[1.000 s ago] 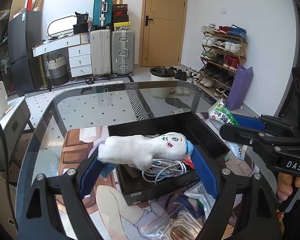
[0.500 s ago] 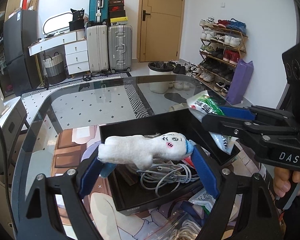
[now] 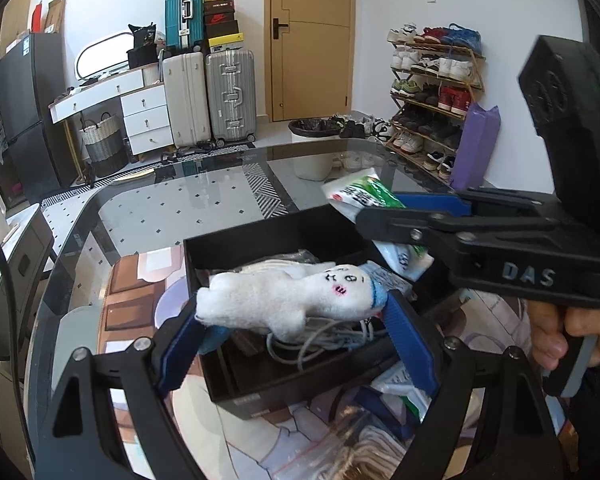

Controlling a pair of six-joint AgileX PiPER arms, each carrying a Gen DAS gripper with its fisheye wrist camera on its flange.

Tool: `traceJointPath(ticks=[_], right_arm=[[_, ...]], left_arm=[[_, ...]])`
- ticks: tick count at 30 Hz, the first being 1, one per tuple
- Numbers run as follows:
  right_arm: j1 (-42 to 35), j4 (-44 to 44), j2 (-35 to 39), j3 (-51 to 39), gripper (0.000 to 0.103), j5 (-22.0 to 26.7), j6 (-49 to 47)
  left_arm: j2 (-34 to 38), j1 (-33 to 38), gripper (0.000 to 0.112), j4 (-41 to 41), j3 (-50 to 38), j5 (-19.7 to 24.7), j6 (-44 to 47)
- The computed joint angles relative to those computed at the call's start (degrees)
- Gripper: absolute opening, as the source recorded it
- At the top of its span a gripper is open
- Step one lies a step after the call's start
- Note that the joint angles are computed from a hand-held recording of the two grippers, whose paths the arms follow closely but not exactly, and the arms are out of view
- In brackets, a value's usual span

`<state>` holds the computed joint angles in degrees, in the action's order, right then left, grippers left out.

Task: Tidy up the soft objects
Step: 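Carry doll into box with left tool while right tool drops green packet in, then move left tool to bagged white rope while right tool reaches white sachet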

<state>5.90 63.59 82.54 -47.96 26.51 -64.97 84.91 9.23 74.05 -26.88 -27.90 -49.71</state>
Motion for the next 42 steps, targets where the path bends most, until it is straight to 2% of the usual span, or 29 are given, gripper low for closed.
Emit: traceJointPath(ticks=[6, 11, 14, 18, 23, 26, 28, 30, 35, 36, 42], right_arm=[[0.0, 0.4, 0.4, 0.0, 0.038, -0.1, -0.2], [0.5, 0.7, 0.8, -0.1, 0.038, -0.5, -0.4], [0.5, 0.5, 0.9, -0.2, 0.038, -0.5, -0.2], [0.0, 2.7, 0.6, 0.7, 0.051, -0.8, -1.4], [-0.7, 2.3, -1.9, 2.4, 0.052, -1.1, -1.6], [-1.9, 1.7, -3.6, 3.4, 0.067, -0.6, -1.2], [-3.1, 3.0, -5.6, 4.8, 0.082, -0.1, -2.2], [-4.4, 3.5, -7.4, 6.0, 0.087, 0.6, -2.4], [-6.9, -0.2, -11.4, 8.2, 0.097, 2.8, -0.1], [-6.8, -1.0, -12.7, 9.2, 0.102, 2.4, 0.3], [-5.8, -7.8, -16.4, 12.5, 0.102, 1.8, 5.7]], left_arm=[[-0.8, -0.4, 0.086, -0.7, 1.0, 0.5, 0.5], [1.4, 0.4, 0.088, 4.3, -1.0, -1.4, -6.4], [1.6, -0.5, 0.088, -0.7, -0.6, -0.1, -1.9], [2.2, -1.6, 0.088, -4.1, -0.7, 0.7, 1.7], [2.6, -0.6, 0.091, -1.8, -1.1, -0.4, 0.1], [2.2, 0.2, 0.098, -0.2, -0.8, -1.5, -0.9], [1.1, 0.5, 0.103, -0.7, 0.0, -1.9, 0.0], [-0.8, 0.3, 0.103, -5.0, 1.6, -1.6, 3.6], [-2.7, 3.0, 0.103, -1.6, 2.4, -2.8, 0.4], [-3.2, 3.8, 0.103, -0.9, 2.7, -3.2, -0.3], [-5.1, 6.7, 0.103, 1.2, 4.1, -3.4, -2.1]])
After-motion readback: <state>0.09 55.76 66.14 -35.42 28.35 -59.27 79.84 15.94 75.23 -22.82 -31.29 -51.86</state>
